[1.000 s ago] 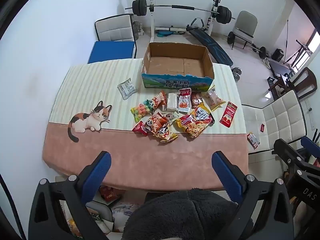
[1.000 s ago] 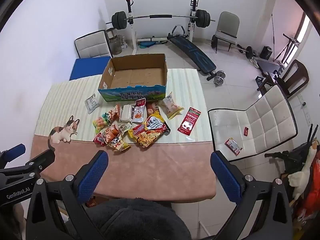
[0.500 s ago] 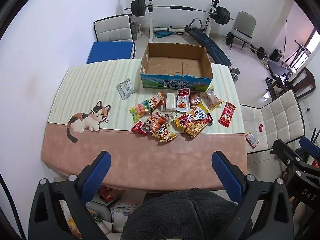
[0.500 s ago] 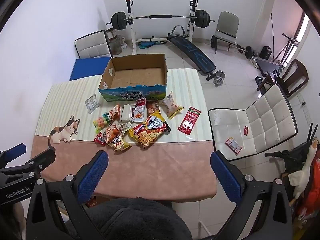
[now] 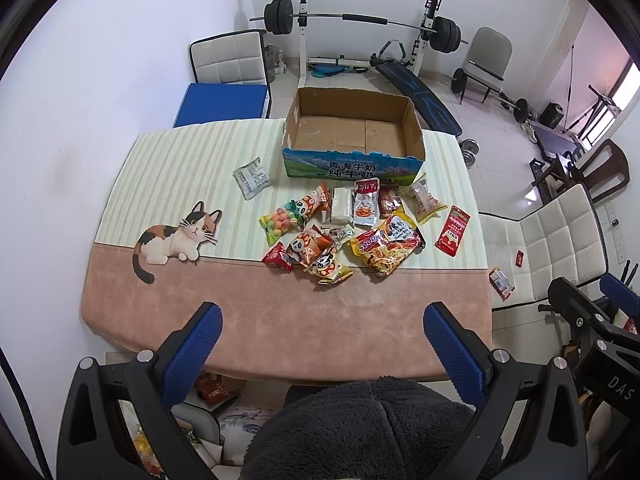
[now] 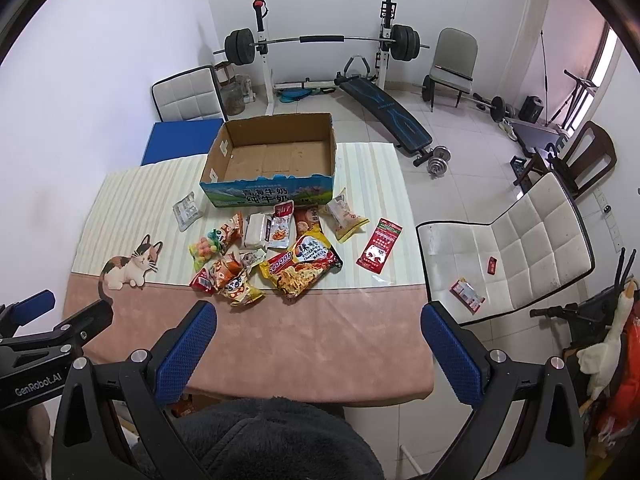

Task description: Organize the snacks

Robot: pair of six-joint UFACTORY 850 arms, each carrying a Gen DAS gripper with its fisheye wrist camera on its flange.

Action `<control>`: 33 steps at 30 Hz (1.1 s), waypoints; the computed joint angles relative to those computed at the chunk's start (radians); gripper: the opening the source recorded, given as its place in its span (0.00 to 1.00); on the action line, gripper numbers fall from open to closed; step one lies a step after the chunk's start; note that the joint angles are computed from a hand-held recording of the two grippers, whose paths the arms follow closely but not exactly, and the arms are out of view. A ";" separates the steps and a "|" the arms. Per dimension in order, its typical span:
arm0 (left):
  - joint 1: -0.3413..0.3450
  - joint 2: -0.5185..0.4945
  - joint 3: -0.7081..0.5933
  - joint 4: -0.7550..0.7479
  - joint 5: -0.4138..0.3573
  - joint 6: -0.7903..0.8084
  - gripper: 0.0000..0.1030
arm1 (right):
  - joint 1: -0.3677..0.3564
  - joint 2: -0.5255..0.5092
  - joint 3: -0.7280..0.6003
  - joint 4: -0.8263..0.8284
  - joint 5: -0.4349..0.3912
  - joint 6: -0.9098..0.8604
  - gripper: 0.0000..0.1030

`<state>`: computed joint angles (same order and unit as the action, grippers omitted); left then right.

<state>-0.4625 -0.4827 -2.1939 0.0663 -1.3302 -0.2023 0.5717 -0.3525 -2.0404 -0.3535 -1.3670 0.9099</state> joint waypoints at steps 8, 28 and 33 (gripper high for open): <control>-0.010 -0.026 -0.054 0.003 -0.021 -0.010 1.00 | 0.002 -0.015 -0.027 -0.007 -0.010 -0.003 1.00; -0.006 -0.021 -0.057 -0.003 -0.018 -0.010 1.00 | 0.004 -0.014 -0.030 -0.009 -0.006 0.001 1.00; -0.006 -0.026 -0.067 -0.002 -0.022 -0.012 1.00 | 0.003 -0.013 -0.029 -0.008 -0.007 -0.001 1.00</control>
